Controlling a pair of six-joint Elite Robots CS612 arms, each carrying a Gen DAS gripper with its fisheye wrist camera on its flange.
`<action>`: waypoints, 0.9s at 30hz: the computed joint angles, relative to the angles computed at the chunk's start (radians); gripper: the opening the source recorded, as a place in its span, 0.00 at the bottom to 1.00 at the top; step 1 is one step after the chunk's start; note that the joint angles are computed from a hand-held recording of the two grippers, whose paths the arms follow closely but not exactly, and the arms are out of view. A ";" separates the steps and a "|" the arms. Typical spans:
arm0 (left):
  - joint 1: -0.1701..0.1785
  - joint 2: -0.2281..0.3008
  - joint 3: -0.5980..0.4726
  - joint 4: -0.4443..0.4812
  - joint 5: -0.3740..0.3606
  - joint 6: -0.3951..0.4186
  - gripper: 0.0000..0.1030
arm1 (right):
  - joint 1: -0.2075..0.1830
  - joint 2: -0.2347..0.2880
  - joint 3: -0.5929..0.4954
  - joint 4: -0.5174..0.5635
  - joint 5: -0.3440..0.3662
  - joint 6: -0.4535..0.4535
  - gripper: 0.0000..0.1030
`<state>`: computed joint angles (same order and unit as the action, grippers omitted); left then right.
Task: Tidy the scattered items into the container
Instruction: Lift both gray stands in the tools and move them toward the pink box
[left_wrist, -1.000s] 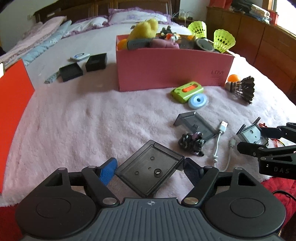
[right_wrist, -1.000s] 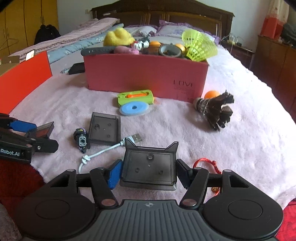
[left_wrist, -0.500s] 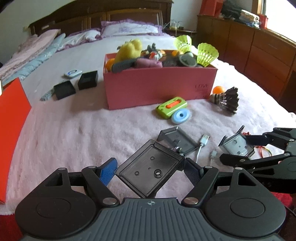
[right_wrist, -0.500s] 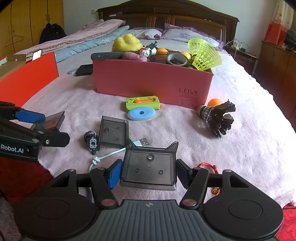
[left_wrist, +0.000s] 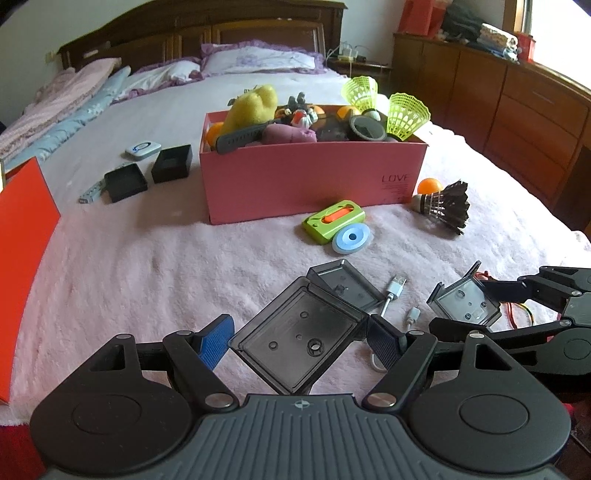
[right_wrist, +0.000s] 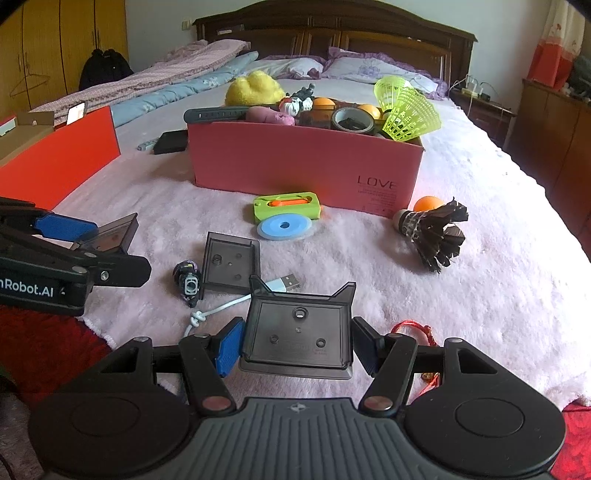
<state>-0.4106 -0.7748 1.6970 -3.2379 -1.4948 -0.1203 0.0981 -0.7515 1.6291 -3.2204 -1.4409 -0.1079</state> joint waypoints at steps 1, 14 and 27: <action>0.000 0.000 0.000 0.001 0.001 0.000 0.76 | 0.000 0.000 0.000 0.001 0.000 0.000 0.62; 0.001 0.000 0.000 0.005 -0.001 -0.008 0.76 | 0.000 -0.002 0.002 0.012 -0.001 -0.002 0.62; 0.003 0.009 -0.023 0.006 -0.021 -0.001 0.76 | -0.005 0.002 -0.007 0.019 0.001 0.012 0.62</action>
<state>-0.4078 -0.7655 1.6735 -3.2319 -1.5160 -0.1217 0.0926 -0.7497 1.6220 -3.2009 -1.4401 -0.0958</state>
